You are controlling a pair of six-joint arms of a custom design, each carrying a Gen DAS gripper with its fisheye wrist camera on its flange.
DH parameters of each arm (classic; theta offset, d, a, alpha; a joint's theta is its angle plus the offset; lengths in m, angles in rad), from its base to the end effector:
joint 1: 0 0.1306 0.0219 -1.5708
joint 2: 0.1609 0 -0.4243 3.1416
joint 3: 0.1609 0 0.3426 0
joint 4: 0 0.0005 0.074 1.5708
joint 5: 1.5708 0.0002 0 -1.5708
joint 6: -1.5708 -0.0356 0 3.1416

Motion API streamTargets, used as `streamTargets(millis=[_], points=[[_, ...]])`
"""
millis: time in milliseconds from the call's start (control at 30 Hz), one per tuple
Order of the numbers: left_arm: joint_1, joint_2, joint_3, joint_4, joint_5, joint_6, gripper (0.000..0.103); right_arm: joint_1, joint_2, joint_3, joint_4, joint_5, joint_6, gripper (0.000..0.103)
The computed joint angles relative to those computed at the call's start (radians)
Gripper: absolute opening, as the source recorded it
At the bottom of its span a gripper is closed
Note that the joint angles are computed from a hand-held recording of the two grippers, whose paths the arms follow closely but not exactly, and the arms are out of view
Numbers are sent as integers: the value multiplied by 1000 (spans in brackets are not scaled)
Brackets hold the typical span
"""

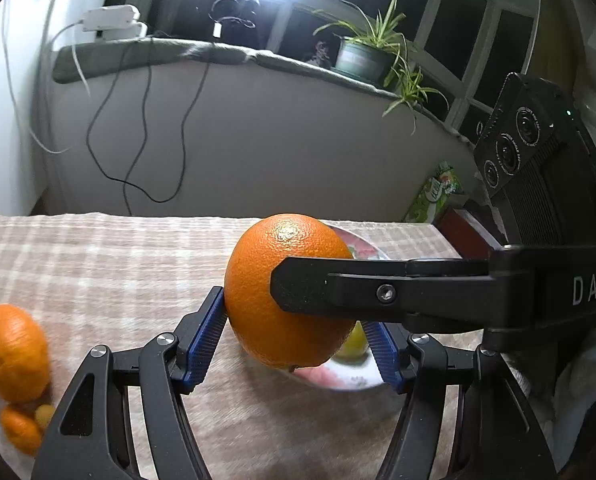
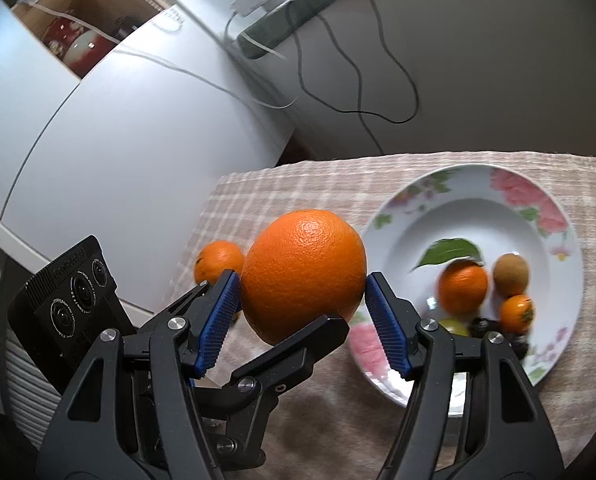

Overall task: Organize fruits
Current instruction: 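Carry the large orange over the plate and open the right tool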

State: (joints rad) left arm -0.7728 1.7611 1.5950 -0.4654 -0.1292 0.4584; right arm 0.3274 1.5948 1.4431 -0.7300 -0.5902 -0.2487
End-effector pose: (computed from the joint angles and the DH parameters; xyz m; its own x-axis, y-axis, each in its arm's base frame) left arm 0.4280 -0.4117 0.4077 -0.6525 0.0233 -0.7575 0.3671 0.8842 -0.2890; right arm 0.4713 0.1805 0.4158 -0.8566 -0.0749 -0.5105 -0.4038 0.7133 0.5728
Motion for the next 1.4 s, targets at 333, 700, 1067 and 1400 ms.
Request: streamTargets(millis=[333, 700, 1067, 1400], points=[[-2, 69, 78, -45, 35, 5, 66, -20, 33, -1, 3, 23, -16, 68], [1, 77, 82, -60, 35, 15, 66, -10, 53, 21, -15, 32, -24, 68], [-8, 68, 77, -61, -2, 7, 66, -7, 32, 25, -4, 72, -14, 68], [-16, 25, 48, -58, -32, -14, 66, -3, 2, 9, 1, 92, -2, 68]])
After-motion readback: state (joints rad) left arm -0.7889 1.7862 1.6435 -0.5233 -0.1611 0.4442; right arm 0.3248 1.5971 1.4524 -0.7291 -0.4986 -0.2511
